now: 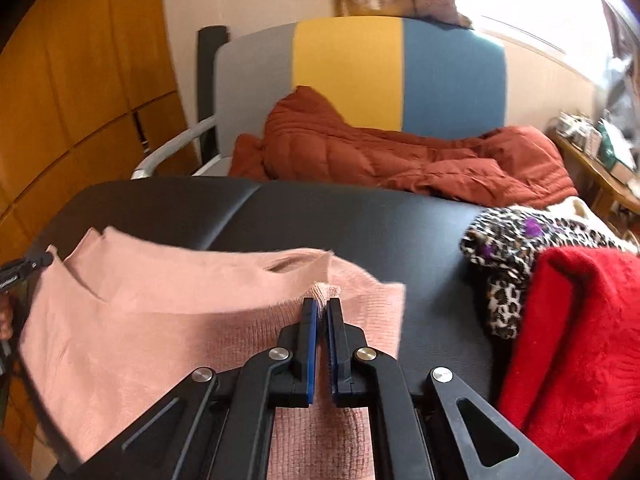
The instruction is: Fold clothes
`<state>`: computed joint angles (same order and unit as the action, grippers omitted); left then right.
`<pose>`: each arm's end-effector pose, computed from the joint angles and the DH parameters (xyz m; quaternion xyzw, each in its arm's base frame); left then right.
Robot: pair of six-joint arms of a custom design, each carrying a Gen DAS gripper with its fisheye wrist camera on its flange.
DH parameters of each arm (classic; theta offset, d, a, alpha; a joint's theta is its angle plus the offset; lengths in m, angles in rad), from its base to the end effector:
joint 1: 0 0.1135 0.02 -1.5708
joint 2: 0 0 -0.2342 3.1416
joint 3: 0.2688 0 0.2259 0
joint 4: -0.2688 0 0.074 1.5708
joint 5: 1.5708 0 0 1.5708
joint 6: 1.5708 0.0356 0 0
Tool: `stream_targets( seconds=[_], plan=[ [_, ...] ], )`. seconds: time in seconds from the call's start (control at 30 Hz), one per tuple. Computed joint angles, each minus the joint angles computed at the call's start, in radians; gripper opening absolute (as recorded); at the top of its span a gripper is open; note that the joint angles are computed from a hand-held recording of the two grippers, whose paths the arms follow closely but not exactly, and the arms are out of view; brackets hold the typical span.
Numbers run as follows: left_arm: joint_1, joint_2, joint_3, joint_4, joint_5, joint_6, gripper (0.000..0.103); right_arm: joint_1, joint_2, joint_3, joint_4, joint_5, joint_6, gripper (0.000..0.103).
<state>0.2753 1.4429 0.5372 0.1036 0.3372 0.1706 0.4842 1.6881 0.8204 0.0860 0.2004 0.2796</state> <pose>0.2405 0.0557 0.1341 0.0150 0.9159 -0.0700 0.3949 0.2788 0.1386 0.1420 -0.0555 0.9177 0.0568 0.3893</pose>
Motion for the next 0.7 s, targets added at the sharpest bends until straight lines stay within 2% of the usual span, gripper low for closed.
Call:
stream_targets(
  seconds=[0.2,0.4,0.43,0.5,0.53,0.57,0.7],
  plan=[
    [-0.043,0.193,0.07,0.079,-0.139,-0.063,0.003,-0.054,0.133,0.044,0.031,-0.002,0.061,0.005],
    [-0.053,0.292,0.063,0.151,-0.172,-0.077,0.006,-0.051,0.22,0.025,0.111,-0.018,0.094,0.006],
    [-0.048,0.294,0.068,0.145,-0.165,-0.086,0.006,-0.049,0.219,0.021,0.114,-0.016,0.098,0.006],
    [-0.036,0.284,0.083,0.118,-0.163,-0.116,0.015,-0.05,0.215,0.022,0.107,-0.015,0.104,0.016],
    [-0.026,0.267,0.086,0.101,-0.155,-0.13,0.015,-0.051,0.208,0.025,0.093,-0.016,0.105,0.024],
    [-0.021,0.243,0.079,0.097,-0.16,-0.143,0.016,-0.049,0.197,0.023,0.084,-0.014,0.104,0.028],
    [0.003,0.051,-0.003,0.094,-0.173,-0.18,0.018,0.011,0.082,-0.014,0.057,0.102,0.072,0.028]
  ],
)
